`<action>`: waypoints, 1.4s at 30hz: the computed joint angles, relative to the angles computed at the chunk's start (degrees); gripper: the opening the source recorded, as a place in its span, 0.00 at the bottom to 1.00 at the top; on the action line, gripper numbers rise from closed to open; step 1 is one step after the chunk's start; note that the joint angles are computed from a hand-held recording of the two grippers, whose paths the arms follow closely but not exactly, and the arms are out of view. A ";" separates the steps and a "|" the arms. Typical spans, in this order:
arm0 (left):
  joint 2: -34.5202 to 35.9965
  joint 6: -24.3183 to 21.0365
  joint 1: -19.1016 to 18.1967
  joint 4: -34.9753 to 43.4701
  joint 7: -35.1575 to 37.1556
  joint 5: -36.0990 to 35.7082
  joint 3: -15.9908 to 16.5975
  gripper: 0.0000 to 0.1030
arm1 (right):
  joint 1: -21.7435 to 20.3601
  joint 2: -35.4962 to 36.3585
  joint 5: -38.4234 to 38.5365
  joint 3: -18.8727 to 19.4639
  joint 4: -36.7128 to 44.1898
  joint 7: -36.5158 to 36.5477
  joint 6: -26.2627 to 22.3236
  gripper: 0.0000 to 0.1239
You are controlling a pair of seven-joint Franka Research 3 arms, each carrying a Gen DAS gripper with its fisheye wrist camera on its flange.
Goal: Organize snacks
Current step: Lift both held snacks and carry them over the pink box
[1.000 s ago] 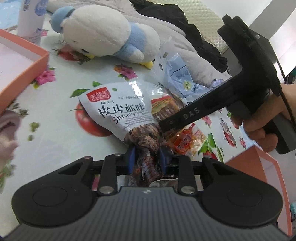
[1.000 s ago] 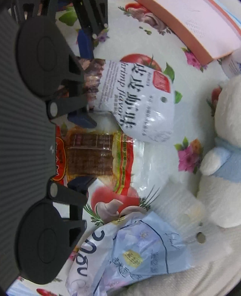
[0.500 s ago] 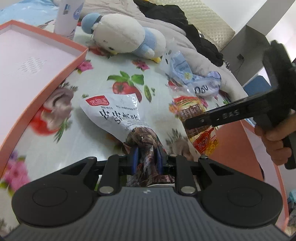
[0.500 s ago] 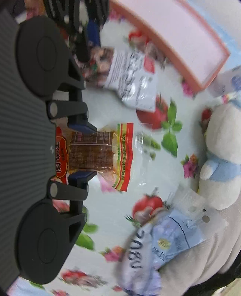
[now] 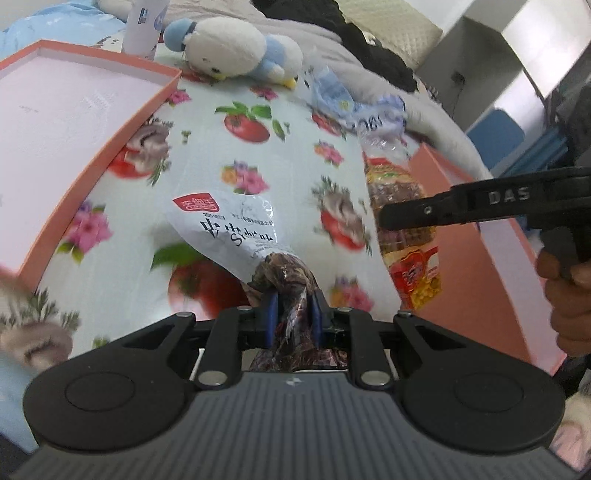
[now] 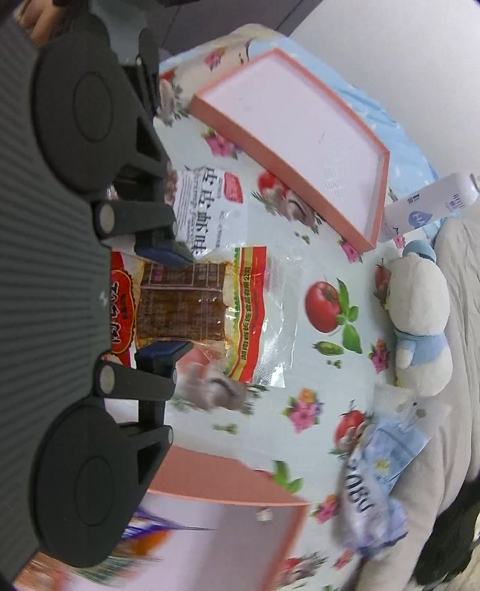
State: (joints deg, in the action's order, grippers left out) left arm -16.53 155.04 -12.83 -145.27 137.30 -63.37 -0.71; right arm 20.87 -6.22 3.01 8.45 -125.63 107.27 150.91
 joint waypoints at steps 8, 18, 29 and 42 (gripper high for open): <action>-6.23 -1.01 0.28 -5.05 -1.34 3.46 1.94 0.20 | -3.04 -8.32 -10.62 6.73 -12.36 22.89 9.56 0.37; -15.20 -2.39 -0.78 -6.88 -9.66 11.68 4.61 0.19 | -8.10 -18.10 -16.00 14.73 -17.02 38.40 11.54 0.37; -24.98 -2.65 -6.18 -7.60 -19.40 20.92 7.87 0.18 | -9.42 -33.41 -15.17 17.67 -21.62 43.00 7.02 0.37; -31.87 -4.55 -18.05 -7.21 -24.19 24.66 8.57 0.18 | -7.12 -53.72 -9.06 19.13 -28.68 47.43 -8.31 0.37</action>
State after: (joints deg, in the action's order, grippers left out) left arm -48.40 150.49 -30.87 -152.48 113.12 -38.71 7.85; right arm 13.75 -59.94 -6.05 27.57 -154.31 154.70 142.61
